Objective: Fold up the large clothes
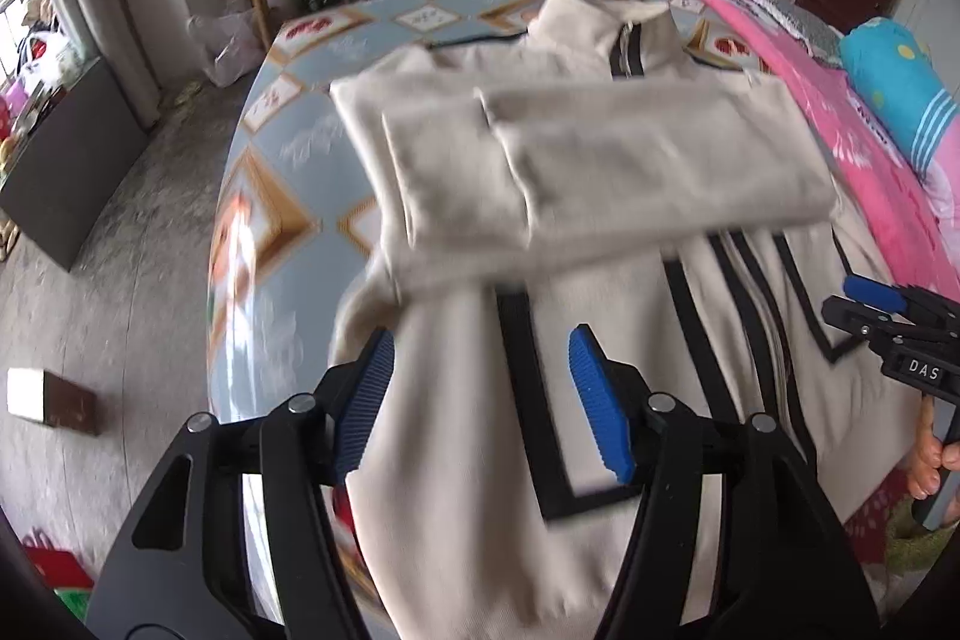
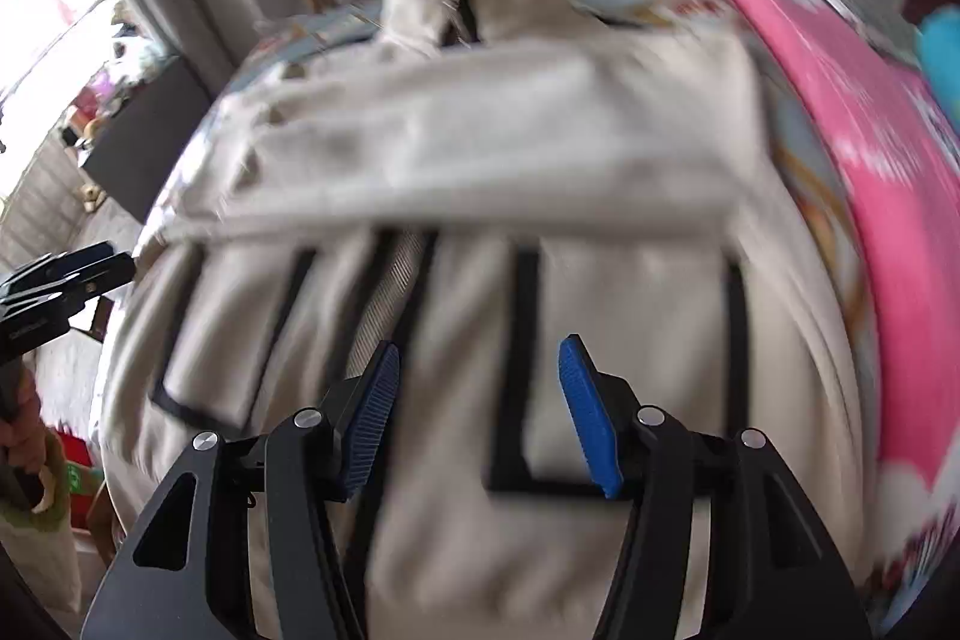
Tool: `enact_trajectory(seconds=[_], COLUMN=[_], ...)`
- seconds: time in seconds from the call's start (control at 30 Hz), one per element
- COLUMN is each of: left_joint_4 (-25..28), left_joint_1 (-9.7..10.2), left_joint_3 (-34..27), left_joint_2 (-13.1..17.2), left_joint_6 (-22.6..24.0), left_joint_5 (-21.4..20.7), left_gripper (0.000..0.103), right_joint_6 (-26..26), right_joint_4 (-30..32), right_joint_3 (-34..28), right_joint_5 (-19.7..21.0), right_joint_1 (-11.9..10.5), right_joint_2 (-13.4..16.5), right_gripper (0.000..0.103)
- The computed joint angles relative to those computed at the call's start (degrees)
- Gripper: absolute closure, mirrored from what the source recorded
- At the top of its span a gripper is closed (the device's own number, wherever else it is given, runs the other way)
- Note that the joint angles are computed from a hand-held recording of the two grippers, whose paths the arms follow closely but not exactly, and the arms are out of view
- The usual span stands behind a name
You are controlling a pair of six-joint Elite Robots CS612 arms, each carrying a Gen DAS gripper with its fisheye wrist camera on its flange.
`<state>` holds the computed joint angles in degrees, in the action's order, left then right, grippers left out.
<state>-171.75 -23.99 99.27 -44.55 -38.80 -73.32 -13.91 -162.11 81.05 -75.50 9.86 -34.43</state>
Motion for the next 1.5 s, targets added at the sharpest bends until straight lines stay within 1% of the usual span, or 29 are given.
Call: enact_trajectory(seconds=[0.03,0.1,0.13,0.23,0.3,0.4,0.43,0.47,0.5,0.57,0.67,0.73,0.8,0.9,0.97,1.0,1.07,1.2,1.3,1.43,1.5], left_joint_4=[0.1,0.6,0.7,1.5,3.2,5.5,6.0,7.2,7.4,8.5,9.4,9.3,9.0,9.2,11.4,12.0,12.2,10.3,10.3,10.6,10.3], left_joint_1=[-0.45,-1.64,-2.23,-3.50,-4.05,-4.69,-4.85,-5.07,-5.22,-5.62,-5.96,-6.12,-6.25,-6.49,-6.80,-6.89,-6.71,-6.17,-6.22,-6.12,-6.22], left_joint_3=[0.5,1.7,2.2,2.8,2.8,2.7,2.5,2.4,2.5,2.4,2.3,2.5,2.7,2.7,2.2,2.1,2.0,2.5,2.4,2.4,2.5], left_joint_2=[-0.2,-0.4,-0.4,-0.1,0.2,0.3,0.4,0.4,0.3,0.3,0.4,0.5,0.6,0.7,0.8,0.8,0.7,0.7,0.7,0.7,0.7], left_joint_6=[-0.7,-2.3,-2.8,-3.7,-4.4,-5.5,-5.8,-6.5,-6.9,-8.0,-9.9,-11.4,-12.9,-13.9,-14.8,-15.2,-15.7,-14.9,-14.9,-16.3,-16.0], left_joint_5=[-0.1,0.5,0.7,1.6,2.5,4.1,4.6,5.2,5.6,6.9,8.1,8.9,9.5,10.6,12.1,12.5,11.9,10.1,10.3,9.8,10.1], left_gripper=[0.040,0.037,0.036,0.033,0.033,0.033,0.031,0.030,0.029,0.025,0.020,0.018,0.015,0.013,0.006,0.007,0.007,0.006,0.007,0.007,0.007], right_joint_6=[0.9,2.6,3.3,2.2,1.3,-0.5,-0.6,-0.6,-0.3,-0.2,-1.6,-2.3,-2.9,-1.8,-1.3,-1.1,-0.5,-0.1,0.0,0.1,0.0], right_joint_4=[-0.6,-2.2,-3.2,-5.8,-7.3,-9.6,-10.1,-10.2,-9.7,-9.5,-8.7,-8.5,-10.2,-12.3,-13.7,-14.5,-15.2,-15.9,-16.2,-16.2,-16.2], right_joint_3=[1.4,4.2,5.1,7.6,8.5,9.1,9.1,9.0,8.7,8.4,7.6,7.4,7.8,8.4,8.9,9.1,9.3,9.4,9.4,9.5,9.4], right_joint_5=[-0.7,-1.4,-1.5,-2.4,-3.7,-3.2,-2.9,-2.6,-2.0,-1.1,-3.4,-4.4,-5.0,-5.2,-5.5,-5.7,-5.6,-5.5,-5.5,-5.5,-5.6], right_joint_1=[-0.3,-0.8,-0.9,-1.0,-0.7,-0.6,-0.6,-0.7,-0.7,-0.9,-0.4,-0.3,-0.2,-0.2,-0.1,-0.1,-0.2,-0.2,-0.3,-0.3,-0.3], right_joint_2=[-0.6,-1.6,-1.8,-2.6,-2.7,-2.5,-2.3,-2.1,-1.9,-1.5,-0.8,-0.4,-0.2,0.0,0.1,0.2,0.2,0.3,0.3,0.3,0.3], right_gripper=[0.048,0.038,0.038,0.036,0.027,0.021,0.020,0.020,0.020,0.018,0.016,0.013,0.008,0.006,0.006,0.006,0.006,0.006,0.006,0.006,0.006])
